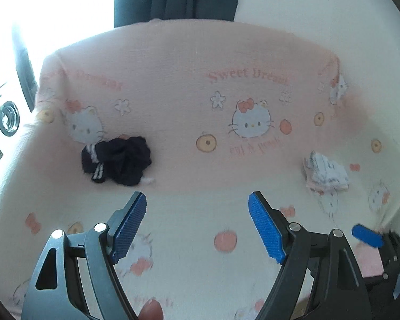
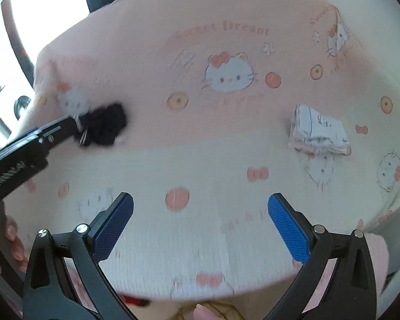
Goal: Fold clothes
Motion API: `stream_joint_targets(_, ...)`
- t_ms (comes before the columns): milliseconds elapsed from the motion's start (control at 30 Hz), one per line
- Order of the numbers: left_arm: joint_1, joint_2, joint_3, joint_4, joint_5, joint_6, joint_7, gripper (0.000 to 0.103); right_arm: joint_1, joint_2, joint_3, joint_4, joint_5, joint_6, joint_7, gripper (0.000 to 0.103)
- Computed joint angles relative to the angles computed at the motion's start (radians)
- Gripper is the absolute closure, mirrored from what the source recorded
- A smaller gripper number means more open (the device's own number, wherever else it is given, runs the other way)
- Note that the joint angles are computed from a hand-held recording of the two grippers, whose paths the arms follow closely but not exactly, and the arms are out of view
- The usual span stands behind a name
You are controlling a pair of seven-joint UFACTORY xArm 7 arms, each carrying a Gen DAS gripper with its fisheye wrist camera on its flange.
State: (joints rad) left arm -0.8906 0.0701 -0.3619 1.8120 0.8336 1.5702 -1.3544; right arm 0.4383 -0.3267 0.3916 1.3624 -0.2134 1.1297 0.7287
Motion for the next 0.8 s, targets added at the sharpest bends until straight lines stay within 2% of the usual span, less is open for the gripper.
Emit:
stream_joint_targets(133, -0.055, -0.052, -0.062, -0.047, 0.03, 0.076, -0.07, 0.022, 0.011, -0.085, 0.037, -0.029, -0.035, 0.065, -0.001, 0.001)
stream_joint_targets(300, -0.096, -0.069, -0.129, -0.069, 0.011, 0.165, -0.201, 0.022, 0.001, -0.207, 0.053, -0.077, 0.018, 0.115, 0.009, 0.001)
stream_joint_targets(367, -0.107, -0.071, -0.139, -0.083, 0.0, 0.174, -0.255, 0.022, 0.0, -0.241, 0.06, -0.08, 0.04, 0.13, -0.01, 0.001)
stream_joint_targets(500, -0.106, -0.092, -0.144, -0.14, -0.052, 0.133, -0.332, 0.022, -0.016, -0.279, 0.085, -0.087, 0.057, 0.142, -0.053, 0.001)
stream_joint_targets(667, -0.071, -0.126, -0.15, -0.208, -0.091, 0.036, -0.336, 0.022, -0.036, -0.288, 0.101, -0.095, 0.085, 0.156, -0.068, 0.001)
stream_joint_targets(800, -0.045, -0.143, -0.162, -0.242, -0.103, -0.009, -0.333, 0.022, -0.056, -0.295, 0.109, -0.098, 0.082, 0.165, -0.069, 0.001)
